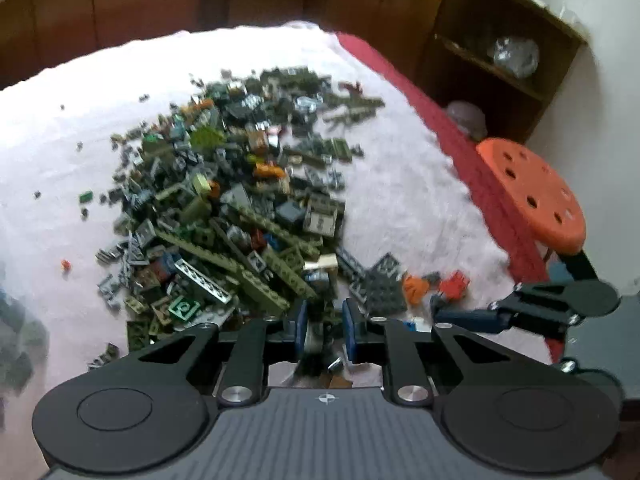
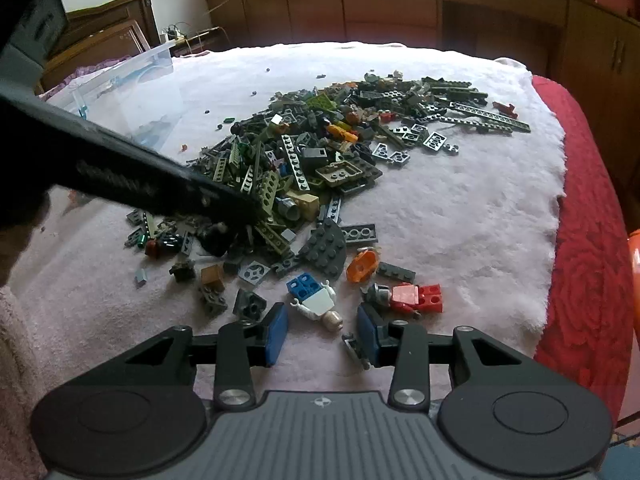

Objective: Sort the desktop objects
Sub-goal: 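Lift both held minifigures up out of the Lego pile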

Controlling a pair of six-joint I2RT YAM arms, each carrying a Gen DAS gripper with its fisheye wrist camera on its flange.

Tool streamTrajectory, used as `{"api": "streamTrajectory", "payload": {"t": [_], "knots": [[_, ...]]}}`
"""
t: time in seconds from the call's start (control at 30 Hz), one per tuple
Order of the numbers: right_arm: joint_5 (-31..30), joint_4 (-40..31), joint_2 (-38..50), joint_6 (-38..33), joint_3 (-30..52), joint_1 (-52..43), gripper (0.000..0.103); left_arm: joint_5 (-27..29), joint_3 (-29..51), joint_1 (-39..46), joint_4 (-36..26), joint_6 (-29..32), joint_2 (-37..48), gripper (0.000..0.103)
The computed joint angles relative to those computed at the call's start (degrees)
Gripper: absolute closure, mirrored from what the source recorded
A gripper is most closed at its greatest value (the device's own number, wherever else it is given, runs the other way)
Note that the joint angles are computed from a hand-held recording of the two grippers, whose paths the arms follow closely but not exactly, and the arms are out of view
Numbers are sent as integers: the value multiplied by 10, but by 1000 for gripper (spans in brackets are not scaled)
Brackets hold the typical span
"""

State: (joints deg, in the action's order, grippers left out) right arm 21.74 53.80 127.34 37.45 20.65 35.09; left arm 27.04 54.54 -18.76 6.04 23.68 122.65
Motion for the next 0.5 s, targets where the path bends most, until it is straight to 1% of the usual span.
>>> {"api": "streamTrajectory", "payload": {"t": [0.1,0.17,0.2,0.23,0.27,0.37,0.43,0.5], "knots": [[-1,2,5,-4,5,-2,61,12,-18,7,1,-18,-27,82],[0,-2,6,-10,10,-3,59,-5,-21,5,-3,-25,-35,82],[0,-4,6,-12,13,-3,59,-18,-18,2,-8,-28,-34,80],[1,-7,6,-16,16,-3,59,-31,-9,-1,-20,-28,-28,76],[3,-12,5,-19,20,-1,60,-43,1,-4,-34,-27,-19,74],[11,-24,7,-27,28,5,64,-59,32,-13,-69,-20,10,73],[15,-26,9,-29,31,7,67,-59,45,-20,-75,-14,28,73],[18,-26,12,-30,32,9,67,-58,52,-25,-73,-8,42,73]]}}
